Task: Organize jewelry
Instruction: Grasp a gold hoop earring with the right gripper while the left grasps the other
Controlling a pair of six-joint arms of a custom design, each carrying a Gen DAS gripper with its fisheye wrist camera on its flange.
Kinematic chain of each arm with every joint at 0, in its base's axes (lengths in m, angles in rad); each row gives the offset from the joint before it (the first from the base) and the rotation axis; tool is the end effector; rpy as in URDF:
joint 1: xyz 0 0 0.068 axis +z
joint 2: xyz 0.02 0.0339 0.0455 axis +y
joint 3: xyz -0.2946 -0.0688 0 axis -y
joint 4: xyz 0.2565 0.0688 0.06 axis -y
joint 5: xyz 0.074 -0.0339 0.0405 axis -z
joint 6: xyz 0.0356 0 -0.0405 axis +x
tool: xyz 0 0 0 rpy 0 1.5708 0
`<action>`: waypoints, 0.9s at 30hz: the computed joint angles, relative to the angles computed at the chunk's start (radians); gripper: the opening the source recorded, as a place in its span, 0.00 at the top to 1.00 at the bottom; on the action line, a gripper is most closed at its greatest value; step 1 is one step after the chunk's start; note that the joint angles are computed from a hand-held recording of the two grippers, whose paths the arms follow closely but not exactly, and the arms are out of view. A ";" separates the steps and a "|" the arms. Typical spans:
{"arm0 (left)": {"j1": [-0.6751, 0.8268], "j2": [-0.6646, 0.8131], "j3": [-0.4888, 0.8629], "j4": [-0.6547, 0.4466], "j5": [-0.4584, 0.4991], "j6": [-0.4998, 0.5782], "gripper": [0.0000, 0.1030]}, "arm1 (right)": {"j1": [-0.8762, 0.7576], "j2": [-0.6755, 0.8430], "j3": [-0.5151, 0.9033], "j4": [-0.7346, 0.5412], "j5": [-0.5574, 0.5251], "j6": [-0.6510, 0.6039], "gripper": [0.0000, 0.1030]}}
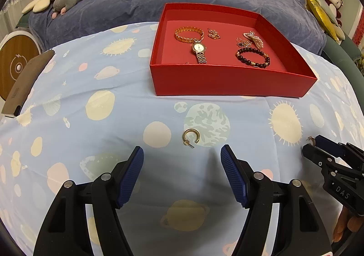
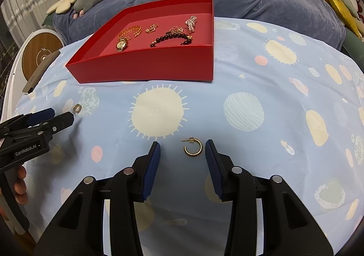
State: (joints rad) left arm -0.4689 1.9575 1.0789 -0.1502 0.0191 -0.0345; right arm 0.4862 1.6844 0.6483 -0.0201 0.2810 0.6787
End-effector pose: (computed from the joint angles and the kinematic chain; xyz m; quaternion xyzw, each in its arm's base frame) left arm 0.3543 -0.1803 0.1333 0.2101 0.9403 -0.0756 0.2570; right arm 0.2601 0.1263 0.1219 0.1275 0.9497 0.0255 0.2849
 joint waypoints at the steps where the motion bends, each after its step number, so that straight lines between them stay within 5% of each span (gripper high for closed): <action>1: 0.001 0.001 0.002 -0.004 0.002 0.000 0.34 | 0.001 0.001 0.001 0.000 0.001 0.000 0.61; 8: 0.017 0.014 0.019 -0.029 0.040 -0.017 0.34 | 0.006 0.010 0.010 0.001 0.004 -0.006 0.62; 19: 0.018 0.045 0.045 -0.027 0.044 -0.034 0.35 | 0.000 0.015 0.015 -0.004 0.009 -0.007 0.80; 27: 0.005 0.071 0.060 0.011 0.008 -0.034 0.52 | -0.007 0.007 0.006 0.002 -0.004 -0.014 0.81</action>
